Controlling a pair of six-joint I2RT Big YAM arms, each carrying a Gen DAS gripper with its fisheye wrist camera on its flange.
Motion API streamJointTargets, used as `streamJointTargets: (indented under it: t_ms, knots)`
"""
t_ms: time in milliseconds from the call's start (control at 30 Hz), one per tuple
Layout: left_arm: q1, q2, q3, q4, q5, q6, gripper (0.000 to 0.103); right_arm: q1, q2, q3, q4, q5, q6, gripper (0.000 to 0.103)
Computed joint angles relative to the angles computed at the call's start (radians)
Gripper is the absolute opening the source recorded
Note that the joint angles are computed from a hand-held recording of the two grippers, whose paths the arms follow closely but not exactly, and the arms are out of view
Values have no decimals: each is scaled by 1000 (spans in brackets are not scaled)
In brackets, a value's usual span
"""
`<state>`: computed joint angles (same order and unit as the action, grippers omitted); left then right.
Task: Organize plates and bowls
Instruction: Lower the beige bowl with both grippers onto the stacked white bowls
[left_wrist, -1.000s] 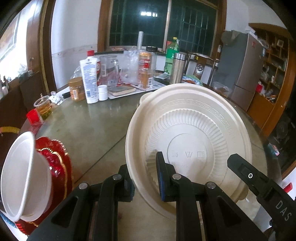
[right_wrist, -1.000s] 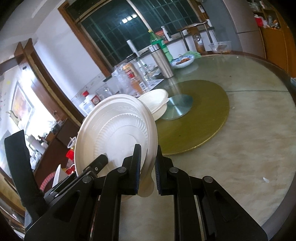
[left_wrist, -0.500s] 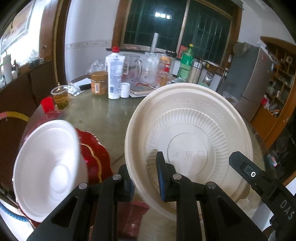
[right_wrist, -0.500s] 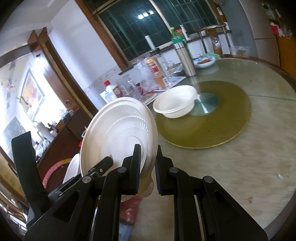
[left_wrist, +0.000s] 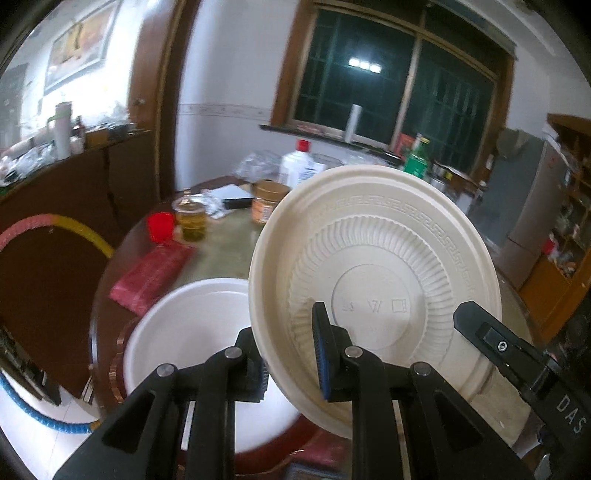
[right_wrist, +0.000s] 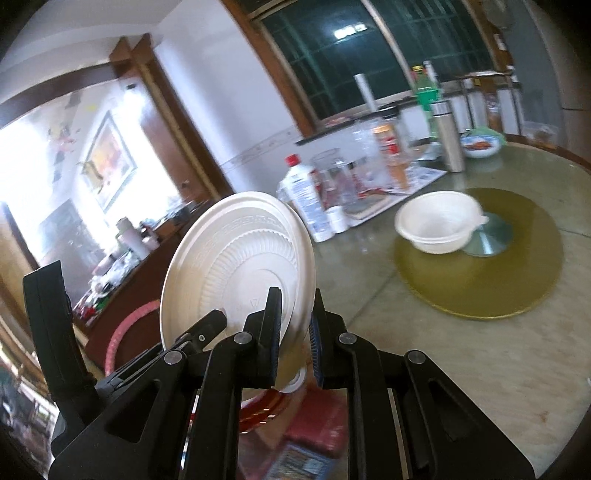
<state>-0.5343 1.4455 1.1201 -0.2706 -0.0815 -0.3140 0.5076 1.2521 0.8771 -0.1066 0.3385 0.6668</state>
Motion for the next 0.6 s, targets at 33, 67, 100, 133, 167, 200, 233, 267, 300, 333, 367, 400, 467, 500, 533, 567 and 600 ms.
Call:
streamJointTargets:
  t_ms: [33,67,100,133,167,200,233,267,300,333,367,400,467,500,533,567,600]
  knots:
    - [7,-2,-5,1,-3,-5,19,4,12,12,0,-5,-3,14]
    - [14,-4,-9,2,-6,-8,19,6,24,20,2,-14,-7,14]
    - [21,-7,-15,2,-8,-12,19,9,40,31,5,-26,-10,14]
    - [28,-7,-19,1,-10,-15,19,10,47,34,6,-33,-12,14]
    - [32,-8,-22,1,-13,-16,19,13,58,42,5,-38,-13,14]
    - [38,-9,-27,2,-15,-18,19,16,66,48,4,-44,-16,14]
    - [42,-11,-31,1,-15,-20,19,19,73,53,2,-47,-19,14]
    - [45,-12,-33,-1,-14,-23,19,19,79,58,0,-51,-21,14]
    - [47,-11,-33,-2,-16,-25,19,19,86,63,-1,-58,-22,14]
    - [48,-12,-35,-3,-18,-25,19,18,87,60,0,-63,-23,14]
    - [50,-12,-37,-4,-17,-26,19,20,88,61,-2,-65,-22,14]
    - [53,-14,-39,-7,-15,-26,19,22,90,62,-3,-67,-22,14]
    - [53,-19,-43,-9,-18,-26,19,23,93,64,-7,-73,-23,14]
    - [53,-18,-43,-11,-20,-26,19,23,95,67,-9,-76,-23,14]
    - [54,-16,-40,-13,-21,-26,19,25,96,70,-14,-78,-23,14]
    - [56,-15,-38,-16,-22,-25,19,25,99,74,-19,-82,-25,14]
    - [57,-14,-38,-20,-24,-25,19,25,101,77,-24,-86,-26,14]
